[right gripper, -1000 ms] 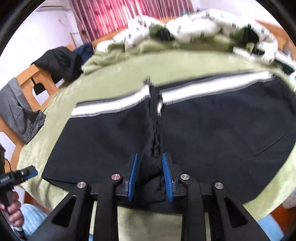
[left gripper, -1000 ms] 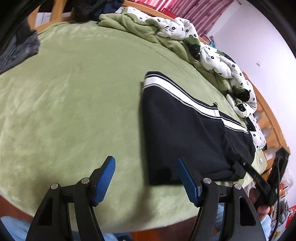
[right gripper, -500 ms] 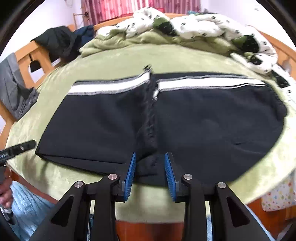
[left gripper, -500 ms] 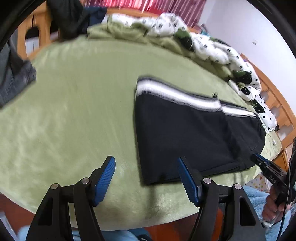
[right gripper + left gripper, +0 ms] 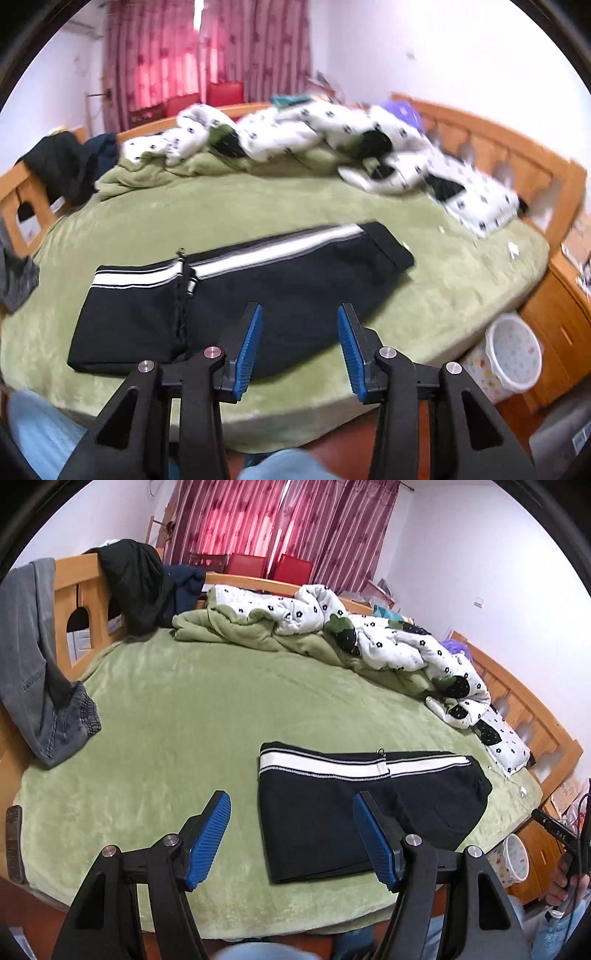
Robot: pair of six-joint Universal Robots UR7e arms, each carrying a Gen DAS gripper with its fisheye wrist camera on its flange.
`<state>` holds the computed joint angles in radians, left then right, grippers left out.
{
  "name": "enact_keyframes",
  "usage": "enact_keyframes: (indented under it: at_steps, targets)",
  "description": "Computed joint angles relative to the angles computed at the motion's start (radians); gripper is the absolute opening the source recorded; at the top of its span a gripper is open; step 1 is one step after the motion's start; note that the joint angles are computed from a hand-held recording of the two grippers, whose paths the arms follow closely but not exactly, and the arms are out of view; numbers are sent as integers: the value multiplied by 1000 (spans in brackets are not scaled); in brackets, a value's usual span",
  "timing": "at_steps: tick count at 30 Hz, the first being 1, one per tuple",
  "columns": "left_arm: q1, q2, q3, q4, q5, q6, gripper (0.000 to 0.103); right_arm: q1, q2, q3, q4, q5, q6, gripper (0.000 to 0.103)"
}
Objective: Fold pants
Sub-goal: 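Grasp the ribbed waistband end with the right gripper and lift it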
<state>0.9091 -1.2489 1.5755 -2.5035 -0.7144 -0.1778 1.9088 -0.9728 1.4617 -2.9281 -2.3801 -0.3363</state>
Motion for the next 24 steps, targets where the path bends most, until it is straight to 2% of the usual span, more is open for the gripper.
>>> enact_keyframes:
  at_steps: [2, 3, 5, 7, 9, 11, 16, 21, 24]
  targets:
    - [6, 7, -6, -5, -24, -6, 67, -18, -36, -9, 103, 43, 72, 42]
    - [9, 10, -8, -6, -24, -11, 67, -31, -49, -9, 113, 71, 84, 44]
    - [13, 29, -9, -38, 12, -5, 67, -44, -46, -15, 104, 68, 75, 48]
    - [24, 43, -11, -65, 11, -2, 67, -64, -37, -21, 79, 77, 52, 52]
    - [62, 60, -48, -25, -71, -41, 67, -87, -27, -29, 76, 104, 51, 55]
    - [95, 88, -85, 4, -117, -77, 67, -111, -4, -45, 61, 127, 44, 55]
    - [149, 170, -138, 26, -117, -97, 66, -184, 89, -142, 58, 152, 40, 57]
    - [228, 260, -210, 10, -190, -75, 66, -268, 183, -269, 83, 190, 129, 57]
    - [279, 313, -268, 35, -261, -90, 67, -304, 221, -326, 99, 233, 169, 57]
